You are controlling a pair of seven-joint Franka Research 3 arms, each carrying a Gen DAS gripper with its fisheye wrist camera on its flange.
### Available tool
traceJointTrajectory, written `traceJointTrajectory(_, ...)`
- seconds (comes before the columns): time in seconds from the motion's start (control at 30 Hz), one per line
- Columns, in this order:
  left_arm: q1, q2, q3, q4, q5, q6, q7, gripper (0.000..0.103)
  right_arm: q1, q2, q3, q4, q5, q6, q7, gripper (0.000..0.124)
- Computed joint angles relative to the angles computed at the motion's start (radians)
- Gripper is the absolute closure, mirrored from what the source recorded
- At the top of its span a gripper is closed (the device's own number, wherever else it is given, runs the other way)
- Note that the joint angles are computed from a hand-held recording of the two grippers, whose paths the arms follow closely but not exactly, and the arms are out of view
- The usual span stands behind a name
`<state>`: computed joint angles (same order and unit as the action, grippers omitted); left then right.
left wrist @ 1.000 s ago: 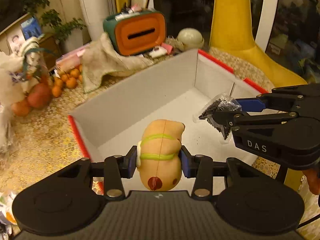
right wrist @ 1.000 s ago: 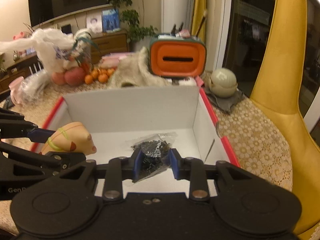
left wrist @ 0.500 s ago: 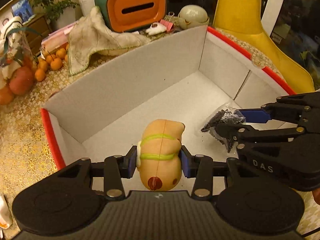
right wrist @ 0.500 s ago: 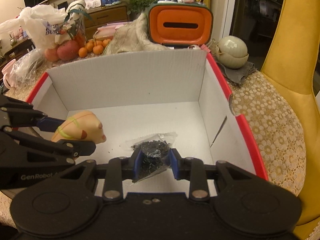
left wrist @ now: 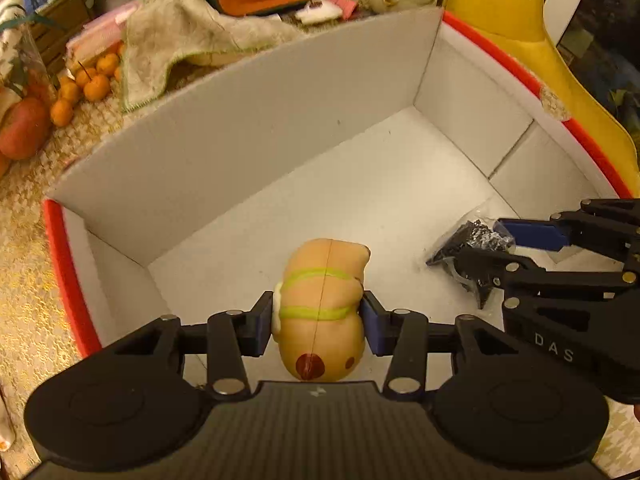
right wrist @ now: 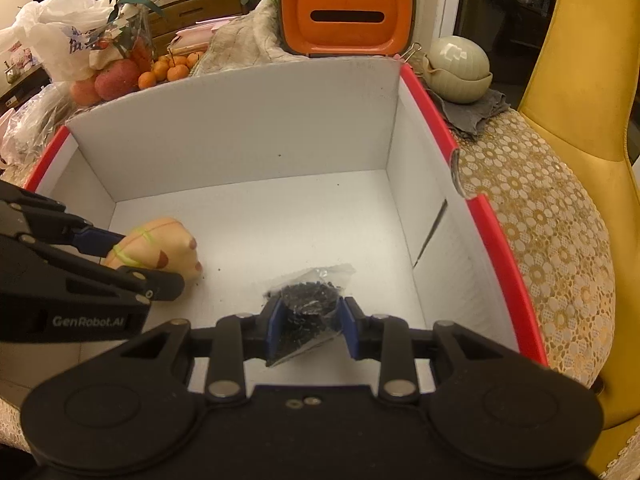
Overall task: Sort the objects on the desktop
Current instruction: 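Open both grippers to drop the toy and black bag in the box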
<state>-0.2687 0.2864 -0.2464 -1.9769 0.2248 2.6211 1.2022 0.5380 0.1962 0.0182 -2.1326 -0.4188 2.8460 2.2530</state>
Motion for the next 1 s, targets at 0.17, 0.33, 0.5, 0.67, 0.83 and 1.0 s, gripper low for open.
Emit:
traceJointTrajectory(0.17, -0.003, 0.004, 0.001, 0.006, 0.003, -0.003, 0.001, 0.052, 0.002, 0.001, -0.004, 0.001, -0.014, -0.005, 0.013, 0.090)
traceJointTrajectory(0.33, -0.001, -0.022, 0.003, -0.024, 0.015, 0.036, -0.004, 0.040, 0.000, -0.018, -0.005, -0.018, -0.034, 0.010, 0.027, 0.083)
traceJointTrajectory(0.5, 0.011, -0.083, 0.000, -0.078, -0.005, 0.094, -0.011, 0.040, 0.007, -0.059, -0.010, -0.044, -0.125, 0.020, 0.099, 0.072)
traceJointTrajectory(0.67, 0.014, -0.162, 0.001, -0.143, -0.011, 0.136, -0.029, 0.040, -0.015, -0.111, 0.018, -0.071, -0.212, 0.029, 0.157, 0.065)
traceJointTrajectory(0.83, 0.013, -0.265, 0.009, -0.227, 0.010, 0.172, -0.086, 0.040, -0.047, -0.167, 0.066, -0.101, -0.257, 0.032, 0.192, 0.063)
traceJointTrajectory(1.0, 0.018, -0.390, 0.014, -0.326, 0.051, 0.192, -0.162, 0.040, -0.073, -0.218, 0.123, -0.120, -0.296, 0.040, 0.219, 0.062)
